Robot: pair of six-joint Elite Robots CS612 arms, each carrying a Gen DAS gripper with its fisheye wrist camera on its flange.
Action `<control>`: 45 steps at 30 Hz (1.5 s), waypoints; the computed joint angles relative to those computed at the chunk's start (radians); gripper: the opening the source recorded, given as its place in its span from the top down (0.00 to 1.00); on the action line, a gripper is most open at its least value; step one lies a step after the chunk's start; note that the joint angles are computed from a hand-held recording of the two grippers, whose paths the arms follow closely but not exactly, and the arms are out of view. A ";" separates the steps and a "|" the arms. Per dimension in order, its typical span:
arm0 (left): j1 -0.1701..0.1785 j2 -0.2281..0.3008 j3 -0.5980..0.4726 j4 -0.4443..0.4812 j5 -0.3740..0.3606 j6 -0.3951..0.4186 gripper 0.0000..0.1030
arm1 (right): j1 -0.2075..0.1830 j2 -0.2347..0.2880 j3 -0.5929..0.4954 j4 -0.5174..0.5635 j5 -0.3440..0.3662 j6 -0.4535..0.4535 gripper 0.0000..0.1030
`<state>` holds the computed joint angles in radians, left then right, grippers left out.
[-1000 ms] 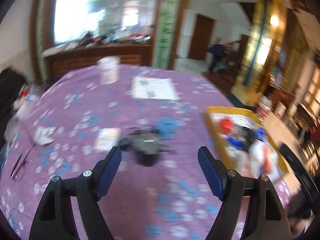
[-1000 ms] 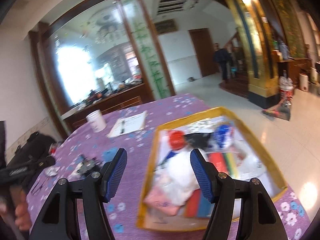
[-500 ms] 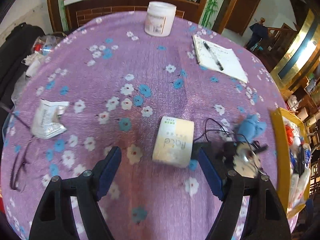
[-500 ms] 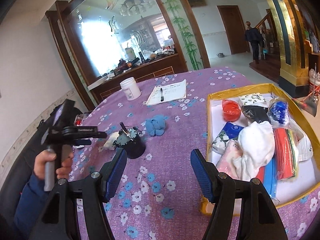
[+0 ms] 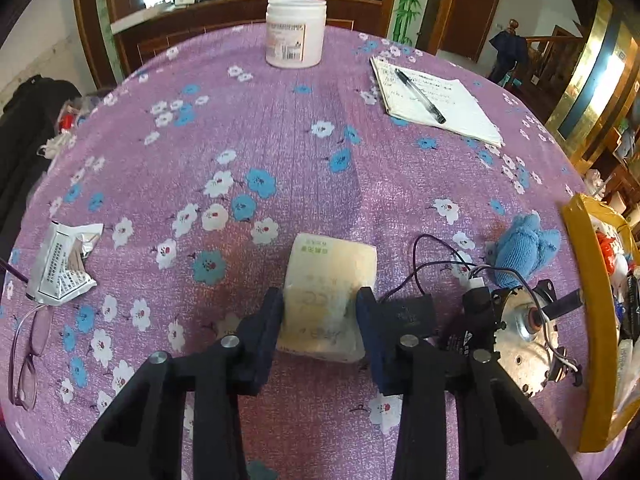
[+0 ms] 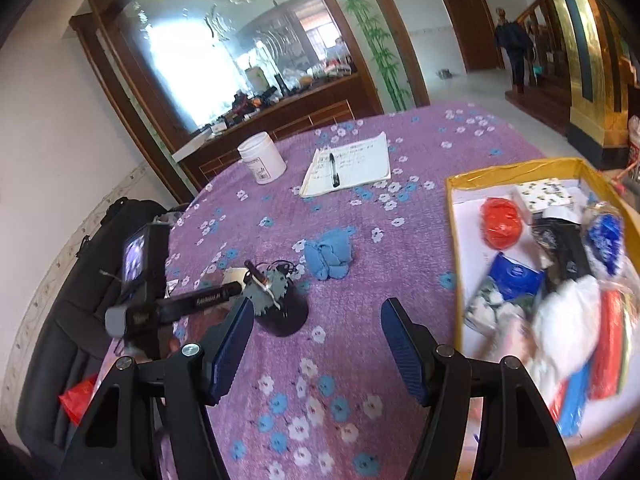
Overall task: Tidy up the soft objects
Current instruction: 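Grasp the white face-tissue pack with the left gripper while the right grasps the blue towel, then carry the tissue pack and blue towel over the box with both grippers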
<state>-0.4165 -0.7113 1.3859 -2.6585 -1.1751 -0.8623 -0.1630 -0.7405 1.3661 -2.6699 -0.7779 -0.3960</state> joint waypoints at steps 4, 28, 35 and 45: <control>-0.003 0.001 0.005 -0.015 0.014 0.008 0.67 | 0.041 0.066 -0.147 0.189 -0.048 0.016 0.32; -0.005 0.000 0.014 -0.040 0.041 0.005 0.76 | 0.083 0.186 -0.314 0.226 -0.096 0.163 0.59; -0.007 -0.010 0.034 -0.079 0.040 0.004 0.82 | 0.030 0.090 -0.123 0.097 0.033 0.116 0.59; -0.037 -0.045 0.101 -0.252 0.160 0.028 0.82 | -0.008 0.022 0.031 -0.066 0.067 0.071 0.59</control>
<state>-0.4538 -0.7567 1.4873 -2.9109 -1.0147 -0.8343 -0.1715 -0.7182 1.3975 -2.7359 -0.7104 -0.3249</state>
